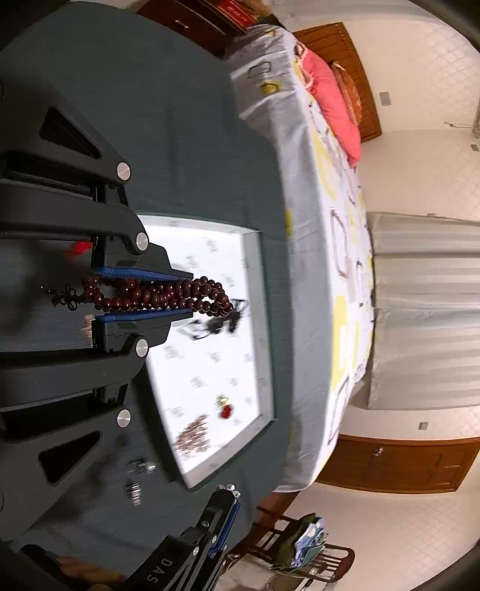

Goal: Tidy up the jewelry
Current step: 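Carry the mala with the left tool over the box while the right tool carries the brooch there, then open the right tool to drop the brooch while the left tool releases the mala in the box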

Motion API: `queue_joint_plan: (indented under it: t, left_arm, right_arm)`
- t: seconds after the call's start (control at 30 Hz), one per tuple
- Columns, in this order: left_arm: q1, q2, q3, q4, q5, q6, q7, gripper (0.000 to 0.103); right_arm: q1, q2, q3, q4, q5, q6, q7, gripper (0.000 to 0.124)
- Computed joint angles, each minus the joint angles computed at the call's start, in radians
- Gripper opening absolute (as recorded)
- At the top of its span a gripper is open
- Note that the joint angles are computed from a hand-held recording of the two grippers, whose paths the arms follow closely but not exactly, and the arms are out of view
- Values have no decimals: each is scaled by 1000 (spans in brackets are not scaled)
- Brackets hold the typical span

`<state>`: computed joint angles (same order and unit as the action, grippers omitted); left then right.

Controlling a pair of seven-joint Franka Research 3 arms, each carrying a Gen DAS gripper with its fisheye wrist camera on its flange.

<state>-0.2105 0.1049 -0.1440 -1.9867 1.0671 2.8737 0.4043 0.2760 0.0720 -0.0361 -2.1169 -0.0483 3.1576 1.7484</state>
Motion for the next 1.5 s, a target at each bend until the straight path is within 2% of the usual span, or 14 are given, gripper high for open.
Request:
queue_joint_plan:
  t: [0.23,0.3,0.4,0.57,0.67,1.0,1.03,1.1,1.17,1.2,1.27,1.3,1.4,1.5]
  left_arm:
    - [-17,129,43,183,46,-1,-20,14]
    - [-26,176,57,240,34,-9,-1,14]
    - [-30,258,60,324,-54,-28,83,14]
    - [-1,400,14,453,-301,-90,313,14]
    - [-5,454,11,508,-393,-133,392,14]
    - [-32,508,44,586,-572,-222,543,16]
    - [-34,506,48,584,-578,-224,546,18]
    - [-46,504,61,584,-575,-236,545,30]
    - [-53,504,70,585,-571,-238,542,34]
    - [-55,505,71,585,-570,-239,543,39]
    - [-61,502,77,582,-562,-235,537,47]
    - [-63,501,80,580,-558,-232,534,48]
    - [-61,494,78,570,-556,-231,536,52]
    - [-59,462,83,521,-547,-186,513,59]
  right_arm:
    - [25,131,-25,173,41,-10,-32,12]
    - [13,177,-9,230,82,-26,-65,12]
    - [30,240,-26,299,106,-55,-84,12]
    - [19,352,-13,419,155,-155,-116,12]
    - [25,391,-20,459,158,-200,-116,12]
    - [19,460,-14,556,161,-333,-110,12]
    - [21,461,-16,558,157,-334,-108,12]
    - [29,463,-26,561,143,-341,-96,13]
    - [25,463,-21,562,142,-344,-95,15]
    - [21,464,-17,564,143,-347,-97,17]
    - [18,471,-14,579,145,-350,-96,35]
    - [21,466,-17,571,142,-339,-93,37]
    - [23,451,-18,549,141,-318,-89,37]
    - [16,419,-10,506,155,-282,-90,37]
